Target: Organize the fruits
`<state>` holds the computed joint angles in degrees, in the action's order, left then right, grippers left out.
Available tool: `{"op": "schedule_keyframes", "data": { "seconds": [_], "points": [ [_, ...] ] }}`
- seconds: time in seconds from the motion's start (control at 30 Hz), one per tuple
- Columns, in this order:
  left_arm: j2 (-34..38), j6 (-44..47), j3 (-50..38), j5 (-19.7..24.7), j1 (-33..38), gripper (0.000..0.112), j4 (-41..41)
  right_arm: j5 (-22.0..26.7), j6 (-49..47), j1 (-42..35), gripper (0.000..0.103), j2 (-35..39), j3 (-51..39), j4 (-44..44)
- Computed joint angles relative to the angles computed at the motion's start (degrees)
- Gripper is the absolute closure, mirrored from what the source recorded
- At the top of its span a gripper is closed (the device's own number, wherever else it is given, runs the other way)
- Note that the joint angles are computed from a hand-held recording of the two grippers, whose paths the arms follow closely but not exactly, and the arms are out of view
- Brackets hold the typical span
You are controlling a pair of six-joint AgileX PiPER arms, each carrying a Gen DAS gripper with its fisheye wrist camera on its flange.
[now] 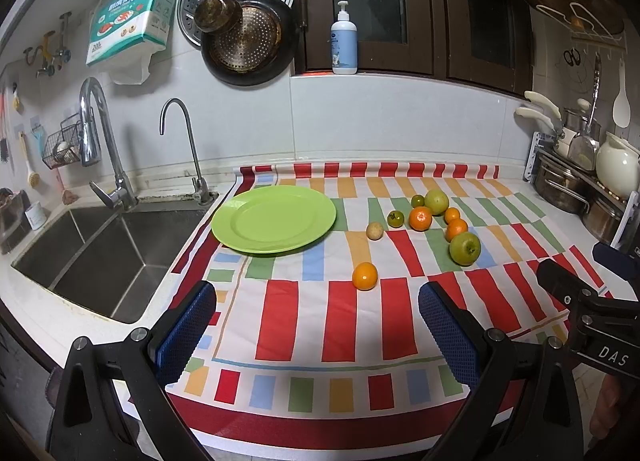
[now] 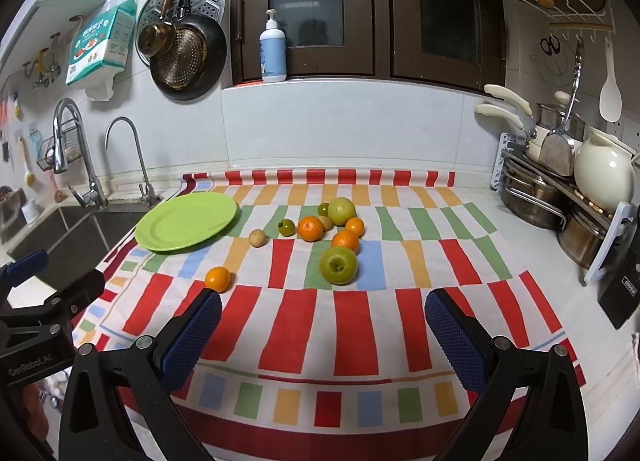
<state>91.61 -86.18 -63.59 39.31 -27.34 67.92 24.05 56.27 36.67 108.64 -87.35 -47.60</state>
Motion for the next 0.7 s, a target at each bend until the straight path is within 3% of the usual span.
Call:
{"op": "schedule_keyframes", "data": {
  "seconds": [0.7],
  "points": [
    [0.0, -0.3, 0.1, -0.1, -0.1, 0.009, 0.1, 0.1, -0.1, 0.1, 0.001, 0.1, -0.1, 0.1]
  ]
}}
